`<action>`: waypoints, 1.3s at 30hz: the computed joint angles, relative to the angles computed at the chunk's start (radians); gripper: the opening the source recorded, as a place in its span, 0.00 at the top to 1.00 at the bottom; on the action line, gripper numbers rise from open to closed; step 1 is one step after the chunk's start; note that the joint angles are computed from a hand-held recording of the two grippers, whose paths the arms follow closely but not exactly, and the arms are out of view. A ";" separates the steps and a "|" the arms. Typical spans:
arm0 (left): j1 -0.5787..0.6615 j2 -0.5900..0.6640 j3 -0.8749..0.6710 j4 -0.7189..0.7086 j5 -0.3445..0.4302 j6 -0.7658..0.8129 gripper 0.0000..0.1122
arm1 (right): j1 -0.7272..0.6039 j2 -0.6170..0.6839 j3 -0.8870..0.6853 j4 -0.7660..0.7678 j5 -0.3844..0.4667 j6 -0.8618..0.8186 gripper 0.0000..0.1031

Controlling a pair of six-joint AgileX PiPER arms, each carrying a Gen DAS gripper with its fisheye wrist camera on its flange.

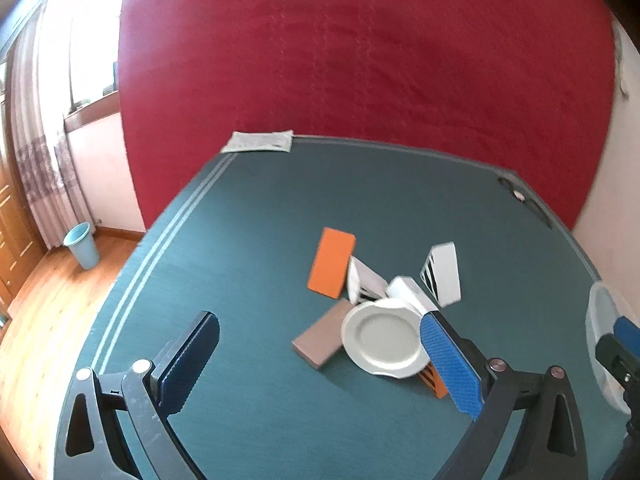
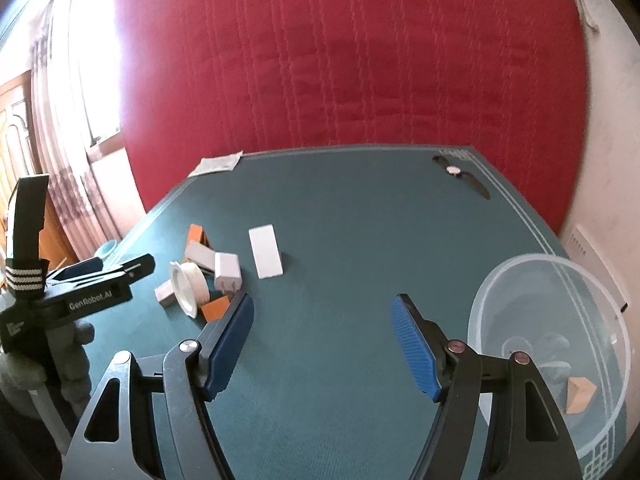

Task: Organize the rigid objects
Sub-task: 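Move both open grippers away from the bowl back toward the pile, then grasp the white plate with small white bowl using the left gripper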

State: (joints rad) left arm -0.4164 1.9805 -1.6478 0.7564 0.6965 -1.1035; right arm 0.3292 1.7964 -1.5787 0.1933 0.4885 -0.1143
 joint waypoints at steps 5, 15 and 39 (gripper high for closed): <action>-0.013 0.043 -0.029 -0.016 -0.006 0.035 0.09 | 0.004 0.024 -0.009 0.008 0.015 -0.012 0.30; 0.004 0.106 -0.085 -0.062 -0.040 0.094 0.09 | 0.015 0.055 -0.010 0.006 0.032 -0.016 0.30; 0.051 0.115 -0.105 -0.287 -0.143 0.326 0.41 | 0.050 0.077 0.013 0.007 0.052 -0.061 0.30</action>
State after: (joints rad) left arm -0.3658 2.0957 -1.7530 0.4694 0.5532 -0.7772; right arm 0.3794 1.8736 -1.5661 0.2001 0.5404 -0.1750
